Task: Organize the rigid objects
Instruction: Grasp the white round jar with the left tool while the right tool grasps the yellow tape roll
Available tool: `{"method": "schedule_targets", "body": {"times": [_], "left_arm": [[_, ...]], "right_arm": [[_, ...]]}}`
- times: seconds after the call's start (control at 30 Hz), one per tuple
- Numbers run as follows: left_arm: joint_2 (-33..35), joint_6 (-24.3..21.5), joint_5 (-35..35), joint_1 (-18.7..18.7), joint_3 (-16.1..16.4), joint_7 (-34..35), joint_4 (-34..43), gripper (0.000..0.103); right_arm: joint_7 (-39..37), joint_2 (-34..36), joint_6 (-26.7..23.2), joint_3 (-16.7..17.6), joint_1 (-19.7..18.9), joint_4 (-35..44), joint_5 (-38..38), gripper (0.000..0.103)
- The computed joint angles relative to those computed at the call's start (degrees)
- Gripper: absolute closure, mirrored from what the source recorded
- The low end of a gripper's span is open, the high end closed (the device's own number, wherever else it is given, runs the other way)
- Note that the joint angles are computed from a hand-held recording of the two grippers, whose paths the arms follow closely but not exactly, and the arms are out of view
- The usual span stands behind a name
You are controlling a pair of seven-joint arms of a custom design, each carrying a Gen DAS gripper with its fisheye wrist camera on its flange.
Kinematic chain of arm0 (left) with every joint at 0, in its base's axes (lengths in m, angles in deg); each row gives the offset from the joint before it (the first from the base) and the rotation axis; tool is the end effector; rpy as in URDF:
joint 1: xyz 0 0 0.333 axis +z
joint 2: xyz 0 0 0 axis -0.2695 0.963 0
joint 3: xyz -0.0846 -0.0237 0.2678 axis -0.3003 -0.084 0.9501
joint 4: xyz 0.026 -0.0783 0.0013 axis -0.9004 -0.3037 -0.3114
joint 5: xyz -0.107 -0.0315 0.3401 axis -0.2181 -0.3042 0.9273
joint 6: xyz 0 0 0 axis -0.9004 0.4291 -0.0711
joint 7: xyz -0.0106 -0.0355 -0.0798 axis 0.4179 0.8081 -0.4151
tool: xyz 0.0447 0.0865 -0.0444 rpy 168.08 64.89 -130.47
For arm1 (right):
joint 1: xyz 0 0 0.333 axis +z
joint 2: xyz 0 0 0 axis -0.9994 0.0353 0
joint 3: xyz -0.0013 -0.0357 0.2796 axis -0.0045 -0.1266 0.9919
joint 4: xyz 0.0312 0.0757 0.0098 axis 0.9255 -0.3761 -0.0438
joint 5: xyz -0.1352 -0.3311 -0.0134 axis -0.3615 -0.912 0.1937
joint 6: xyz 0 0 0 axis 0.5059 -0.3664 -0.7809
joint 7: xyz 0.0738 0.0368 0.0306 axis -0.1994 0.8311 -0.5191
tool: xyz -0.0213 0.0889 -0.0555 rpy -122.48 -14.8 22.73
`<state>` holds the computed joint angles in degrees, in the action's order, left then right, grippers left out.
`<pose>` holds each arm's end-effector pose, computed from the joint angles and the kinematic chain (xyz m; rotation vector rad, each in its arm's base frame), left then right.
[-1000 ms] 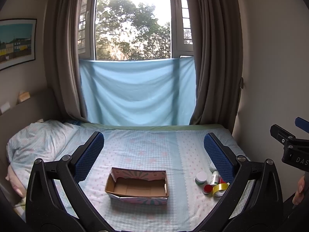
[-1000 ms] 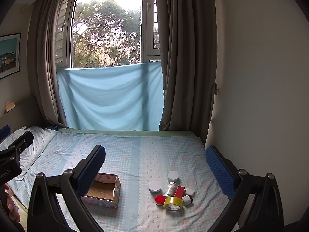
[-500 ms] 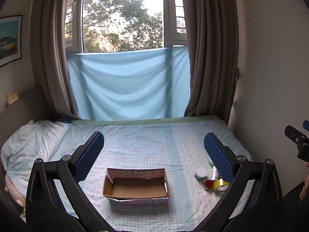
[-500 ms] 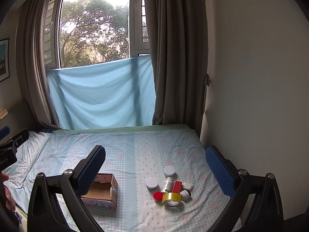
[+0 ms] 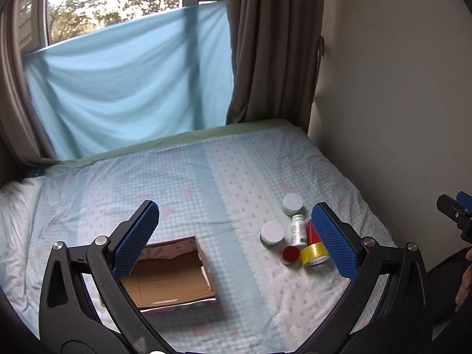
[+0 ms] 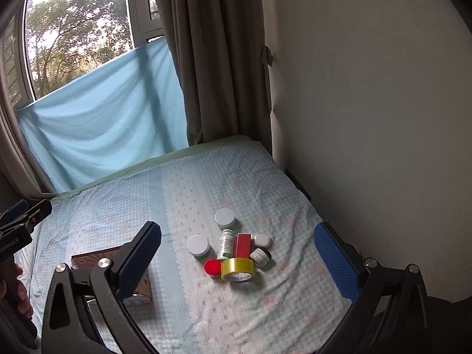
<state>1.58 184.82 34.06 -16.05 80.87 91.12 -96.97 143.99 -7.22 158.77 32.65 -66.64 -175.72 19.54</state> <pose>0.4864 -0.0653 0.6756 -1.5623 1.9515 -0.8830 0.4115 0.2641 0.6728 -1.4717 2.0190 -0.7320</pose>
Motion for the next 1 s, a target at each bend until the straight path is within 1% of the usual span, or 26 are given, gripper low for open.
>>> {"method": "schedule_targets", "body": {"times": [0.1, 0.3, 0.4, 0.5, 0.57, 0.67, 0.73, 0.87, 1.0], "left_arm": [[7.6, -1.3, 1.1, -0.9, -1.3, 0.2, 4.4, 0.001], [23.8, -4.7, 5.4, -3.7, -2.6, 0.8, 14.5, 0.001], [31.9, -6.8, 7.0, -5.3, -2.7, 1.9, 19.9, 0.001], [39.4, -10.2, 8.4, -6.9, -2.3, 2.4, 25.8, 0.001], [43.7, -12.0, 9.5, -7.8, -1.9, 2.8, 29.2, 0.001], [49.3, -14.2, 10.9, -9.0, -1.5, 4.1, 33.8, 0.001], [52.7, -15.8, 12.0, -9.9, -1.2, 4.9, 36.7, 0.001], [58.7, -18.0, 13.6, -11.5, -0.7, 6.4, 42.1, 0.001], [64.1, -19.8, 14.5, -12.6, -0.1, 7.2, 47.9, 0.001]], "right_arm": [[0.4, 0.6, 1.8, -2.2, -1.0, -3.2, 2.7, 0.000], [-0.9, 4.6, 9.0, -6.6, -3.2, -8.9, 12.2, 0.000], [-2.0, 8.0, 13.6, -8.1, -3.9, -10.9, 19.6, 0.000], [-3.1, 11.7, 18.7, -9.2, -4.3, -13.0, 30.4, 0.000], [-3.8, 14.3, 21.2, -9.2, -4.6, -14.0, 38.3, 0.000], [-3.0, 18.6, 23.0, -8.5, -5.2, -13.9, 48.1, 0.000], [-1.7, 21.8, 24.2, -7.7, -5.8, -13.1, 53.1, 0.000], [3.0, 27.5, 26.3, -6.4, -7.0, -11.4, 59.3, 0.000], [8.4, 30.8, 28.3, -5.5, -7.9, -10.3, 61.5, 0.000]]}}
